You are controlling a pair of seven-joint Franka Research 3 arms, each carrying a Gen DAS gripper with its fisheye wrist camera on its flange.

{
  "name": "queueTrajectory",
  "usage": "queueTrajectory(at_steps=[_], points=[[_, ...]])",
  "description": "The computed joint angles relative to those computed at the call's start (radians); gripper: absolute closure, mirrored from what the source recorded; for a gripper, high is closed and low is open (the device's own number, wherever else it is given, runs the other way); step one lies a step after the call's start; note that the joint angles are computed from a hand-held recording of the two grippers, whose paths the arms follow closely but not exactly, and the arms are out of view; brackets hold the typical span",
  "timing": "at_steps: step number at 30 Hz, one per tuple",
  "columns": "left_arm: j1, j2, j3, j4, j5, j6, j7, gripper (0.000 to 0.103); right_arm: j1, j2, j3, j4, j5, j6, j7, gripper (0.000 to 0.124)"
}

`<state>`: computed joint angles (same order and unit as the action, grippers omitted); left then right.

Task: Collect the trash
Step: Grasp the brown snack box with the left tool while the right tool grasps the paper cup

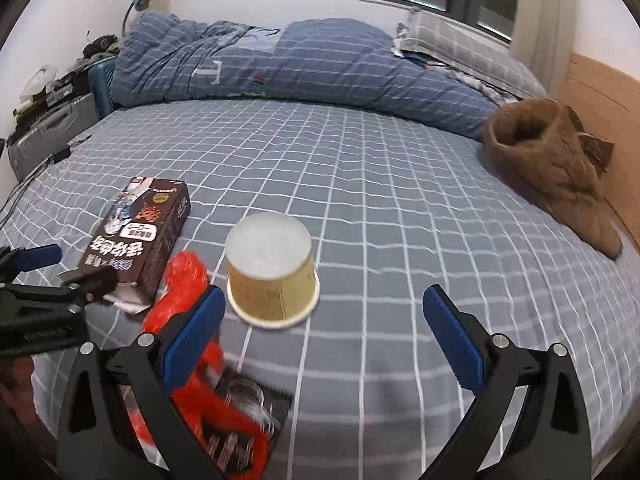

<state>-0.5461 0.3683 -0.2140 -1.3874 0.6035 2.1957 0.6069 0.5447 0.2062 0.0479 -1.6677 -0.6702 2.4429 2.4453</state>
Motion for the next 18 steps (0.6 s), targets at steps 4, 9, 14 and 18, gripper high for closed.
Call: queueTrajectory(at_steps=[4,9,14,18], points=[[-0.007,0.057,0.011,0.057,0.002,-0.006,0.003,0.006,-0.021,0.052,0.000,0.028,0.075,0.059,-0.093,0.029],[-0.036,0.100,0.044,0.107,0.057,-0.047,-0.015,0.006,-0.005,0.093,-0.030,0.060,0.090,0.091,-0.112,0.029],[-0.009,0.117,0.037,0.106,0.010,-0.037,0.002,0.006,-0.005,0.147,-0.041,0.099,0.174,0.125,-0.175,0.029],[0.006,0.134,0.038,0.105,-0.018,-0.009,0.023,0.006,0.014,0.176,-0.065,0.123,0.194,0.133,-0.197,0.029]])
